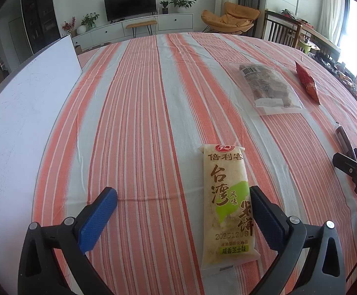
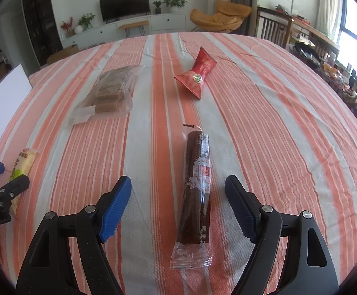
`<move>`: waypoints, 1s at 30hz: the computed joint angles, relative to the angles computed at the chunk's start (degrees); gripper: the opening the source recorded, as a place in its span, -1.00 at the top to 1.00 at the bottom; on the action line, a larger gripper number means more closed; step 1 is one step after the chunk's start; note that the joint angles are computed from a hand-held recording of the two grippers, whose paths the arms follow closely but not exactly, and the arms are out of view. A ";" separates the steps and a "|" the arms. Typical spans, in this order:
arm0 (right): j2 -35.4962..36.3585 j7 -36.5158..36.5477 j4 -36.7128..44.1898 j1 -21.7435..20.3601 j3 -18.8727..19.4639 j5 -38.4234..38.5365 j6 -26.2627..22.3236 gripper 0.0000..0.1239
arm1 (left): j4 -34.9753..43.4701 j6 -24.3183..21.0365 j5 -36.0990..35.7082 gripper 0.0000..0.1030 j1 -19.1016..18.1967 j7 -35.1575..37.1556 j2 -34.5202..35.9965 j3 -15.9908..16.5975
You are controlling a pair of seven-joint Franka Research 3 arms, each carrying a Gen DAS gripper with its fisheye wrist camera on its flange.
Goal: Organize snacks
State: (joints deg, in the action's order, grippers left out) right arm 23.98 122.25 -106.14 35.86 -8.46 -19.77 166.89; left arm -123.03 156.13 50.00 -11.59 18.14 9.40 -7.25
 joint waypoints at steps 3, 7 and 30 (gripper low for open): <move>-0.01 -0.01 0.00 0.03 -0.02 0.05 0.00 -0.31 | 0.00 0.00 0.00 -1.00 -0.01 0.00 0.00 0.01; 0.01 0.18 0.05 0.26 -0.24 -0.18 -0.19 -0.31 | -0.02 0.01 0.00 -1.00 -0.02 0.00 -0.01 0.02; 3.22 -17.46 14.42 -10.29 10.55 20.09 -25.22 0.10 | 0.50 1.24 -16.88 0.47 0.32 22.81 -0.71 -2.07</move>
State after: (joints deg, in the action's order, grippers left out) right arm 27.20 104.79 -91.72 25.57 2.09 0.31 141.67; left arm -122.53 157.37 33.12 -11.26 40.95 8.69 -9.32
